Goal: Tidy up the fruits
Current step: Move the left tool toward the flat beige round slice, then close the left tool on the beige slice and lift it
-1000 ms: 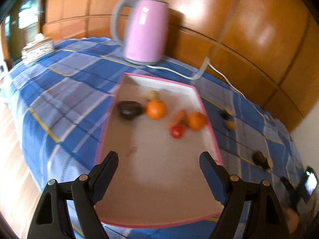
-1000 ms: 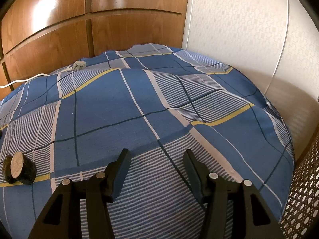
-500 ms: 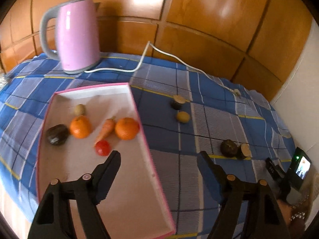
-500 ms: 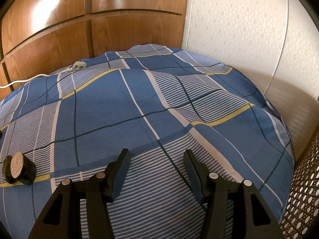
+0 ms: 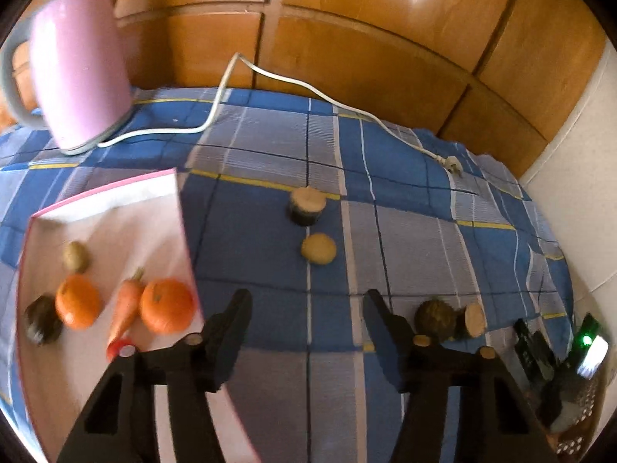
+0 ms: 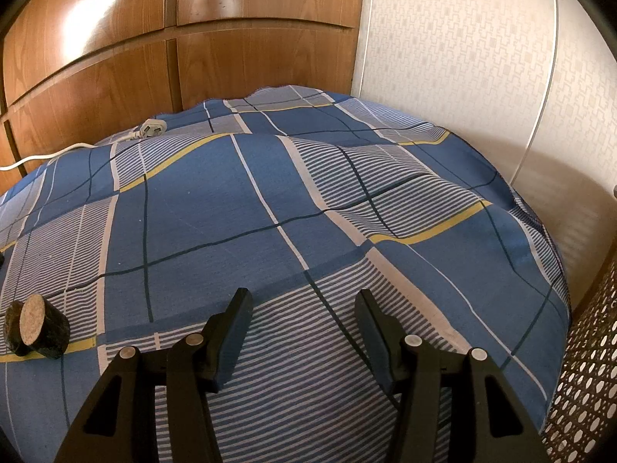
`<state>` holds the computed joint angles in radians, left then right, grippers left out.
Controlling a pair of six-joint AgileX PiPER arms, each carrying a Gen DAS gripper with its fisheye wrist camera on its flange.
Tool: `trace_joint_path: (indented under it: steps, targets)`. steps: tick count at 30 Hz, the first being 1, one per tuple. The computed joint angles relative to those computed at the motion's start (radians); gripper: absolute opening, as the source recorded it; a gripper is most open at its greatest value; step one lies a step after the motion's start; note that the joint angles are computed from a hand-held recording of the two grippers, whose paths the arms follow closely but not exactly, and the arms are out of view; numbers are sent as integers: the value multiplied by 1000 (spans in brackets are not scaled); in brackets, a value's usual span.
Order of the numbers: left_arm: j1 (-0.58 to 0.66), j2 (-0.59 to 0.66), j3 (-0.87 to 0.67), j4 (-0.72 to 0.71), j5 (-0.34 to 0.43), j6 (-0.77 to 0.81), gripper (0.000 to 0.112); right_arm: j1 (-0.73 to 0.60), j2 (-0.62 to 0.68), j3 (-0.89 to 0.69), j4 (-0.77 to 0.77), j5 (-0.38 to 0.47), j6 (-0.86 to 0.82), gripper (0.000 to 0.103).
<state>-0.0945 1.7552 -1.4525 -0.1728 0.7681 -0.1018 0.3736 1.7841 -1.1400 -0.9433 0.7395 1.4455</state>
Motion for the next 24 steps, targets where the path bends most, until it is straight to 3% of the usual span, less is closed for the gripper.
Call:
trace_joint_path:
  steps: [6,17,18,19,21,24]
  targets:
    - [-12,169,-224,34,77,-29,57,0,1,-1,-1,1,1,56]
    - [-44,572,-829,152,379,-155,59,3,4,-2,-5,4,5,56]
    - [-51,610,-890,181,410,-167,58,3,4,-2,-5,4,6,56]
    - [-48,640,-932,188,430,-173,47,3,4,-2,-5,4,6,56]
    - [-38,629,-895,164,384,-151,37,4,4,-2,-5,5,6,56]
    - [-24,581,-804,135,330,-135,35,4,5,-2,-7,6,8,56]
